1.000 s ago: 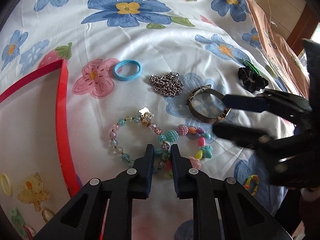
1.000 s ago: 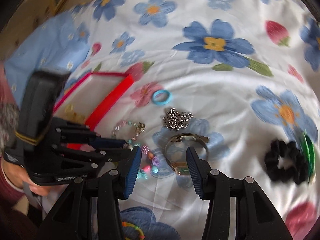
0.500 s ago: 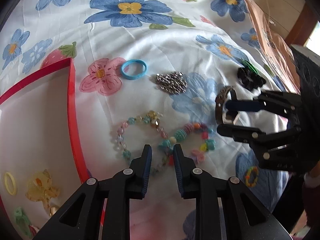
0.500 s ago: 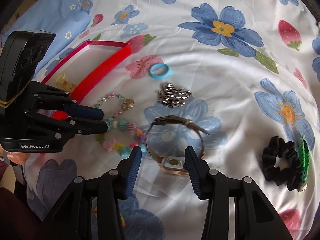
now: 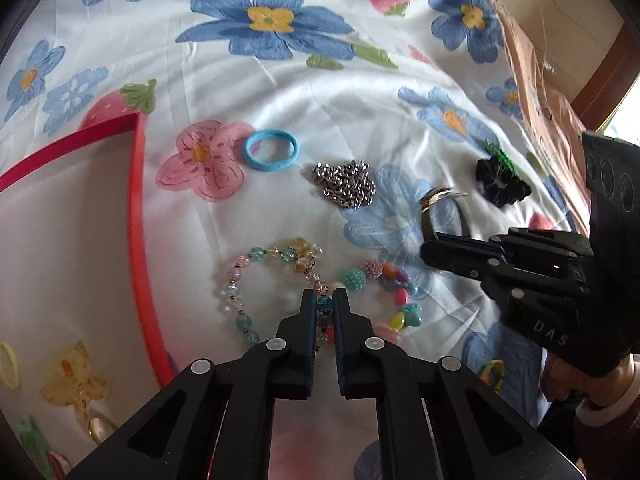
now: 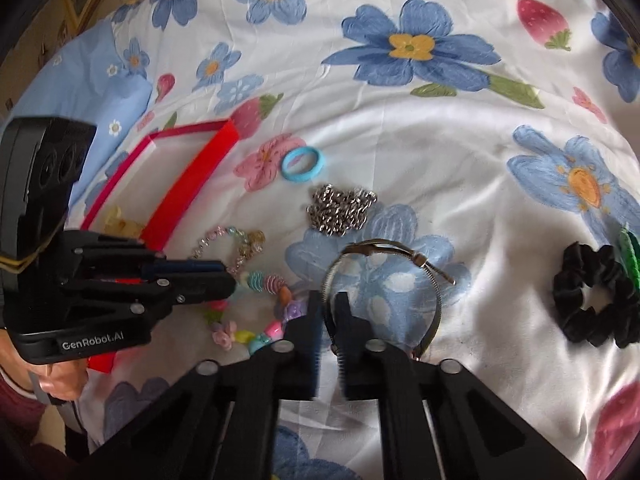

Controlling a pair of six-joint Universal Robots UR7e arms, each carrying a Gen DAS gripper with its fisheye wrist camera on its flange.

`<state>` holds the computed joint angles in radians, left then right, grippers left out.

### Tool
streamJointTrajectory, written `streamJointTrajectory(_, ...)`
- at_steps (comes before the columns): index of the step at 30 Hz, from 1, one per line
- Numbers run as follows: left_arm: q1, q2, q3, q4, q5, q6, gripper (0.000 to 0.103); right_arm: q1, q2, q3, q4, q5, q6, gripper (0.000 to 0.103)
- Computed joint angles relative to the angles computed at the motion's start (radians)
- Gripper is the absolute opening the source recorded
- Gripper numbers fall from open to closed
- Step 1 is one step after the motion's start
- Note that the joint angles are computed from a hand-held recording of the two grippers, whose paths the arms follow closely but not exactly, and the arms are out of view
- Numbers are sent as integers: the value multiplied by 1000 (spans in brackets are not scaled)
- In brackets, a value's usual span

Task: Organize jewelry
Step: 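Grasp the beaded bracelet with the left tool while the right tool grasps the gold watch, then carry the beaded bracelet and gold watch into the box and release both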

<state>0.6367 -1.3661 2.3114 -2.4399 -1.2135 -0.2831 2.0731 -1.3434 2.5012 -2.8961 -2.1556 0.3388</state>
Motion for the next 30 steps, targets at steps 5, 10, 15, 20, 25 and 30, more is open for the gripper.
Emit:
streamJointTrajectory(5, -17, -66, 29, 0, -1, -7, 7, 22, -50, 20, -22, 9, 44, 2)
streamJointTrajectory(10, -44, -145, 53, 17, -1, -26, 7, 57, -86, 27, -13, 10, 95, 2)
streamJointTrajectory(15, -70, -237, 67, 50, 4, -48, 7, 85, -103, 28, -36, 29, 130, 2)
streamJointTrajectory(20, -104, -338, 77, 108, 23, -73, 7, 121, -72, 3, -63, 43, 134, 2)
streamJointTrajectory(25, -139, -440, 82, 184, 55, -106, 7, 150, -15, -31, -92, 67, 128, 2)
streamJointTrajectory(30, -161, -544, 82, 271, 89, -150, 7, 171, 54, -72, -119, 108, 111, 2)
